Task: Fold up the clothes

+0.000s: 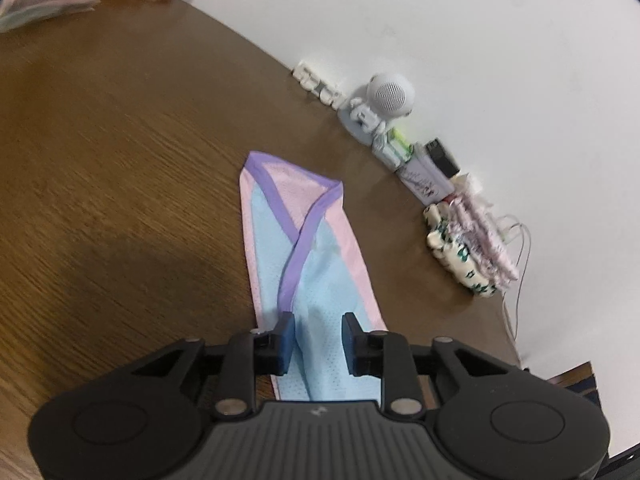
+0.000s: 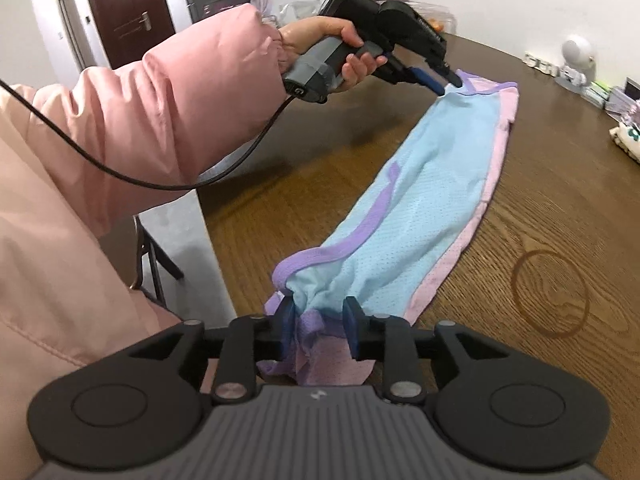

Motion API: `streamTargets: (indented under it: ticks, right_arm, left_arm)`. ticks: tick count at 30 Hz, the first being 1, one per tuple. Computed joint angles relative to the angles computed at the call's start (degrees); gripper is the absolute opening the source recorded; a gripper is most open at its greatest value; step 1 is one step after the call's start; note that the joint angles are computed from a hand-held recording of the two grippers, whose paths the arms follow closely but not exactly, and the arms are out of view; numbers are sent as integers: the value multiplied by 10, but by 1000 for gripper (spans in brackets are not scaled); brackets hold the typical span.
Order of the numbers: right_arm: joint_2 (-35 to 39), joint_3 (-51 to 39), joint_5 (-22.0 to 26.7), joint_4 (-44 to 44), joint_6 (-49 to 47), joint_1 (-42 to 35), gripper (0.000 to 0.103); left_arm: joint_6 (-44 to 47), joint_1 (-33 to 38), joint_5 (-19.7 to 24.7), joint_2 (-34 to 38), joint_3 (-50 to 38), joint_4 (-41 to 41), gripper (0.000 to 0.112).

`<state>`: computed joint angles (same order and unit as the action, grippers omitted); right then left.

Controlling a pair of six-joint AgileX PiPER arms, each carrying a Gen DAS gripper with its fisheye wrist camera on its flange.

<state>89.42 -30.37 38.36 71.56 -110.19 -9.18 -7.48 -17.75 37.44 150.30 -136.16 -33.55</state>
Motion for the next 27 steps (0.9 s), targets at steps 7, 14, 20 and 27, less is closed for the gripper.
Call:
streamTargets:
  ticks: [7,14,20,27]
  right_arm:
    - [5,-1,-15,-1,22,43,17]
    - [-34,-10,5,-78,54,46,5]
    - [-27,-25,-13,-125,93,72,5]
    - [-23,-82,111,-156,131,-9,43]
  left_arm:
    - [-38,-18,23,26,-56,83,0]
    - [-35,-10,10,11,-46,100,0]
    - [-28,-8,49,58,-114,107,0]
    - [116,14,-48,-25,60,-48,10]
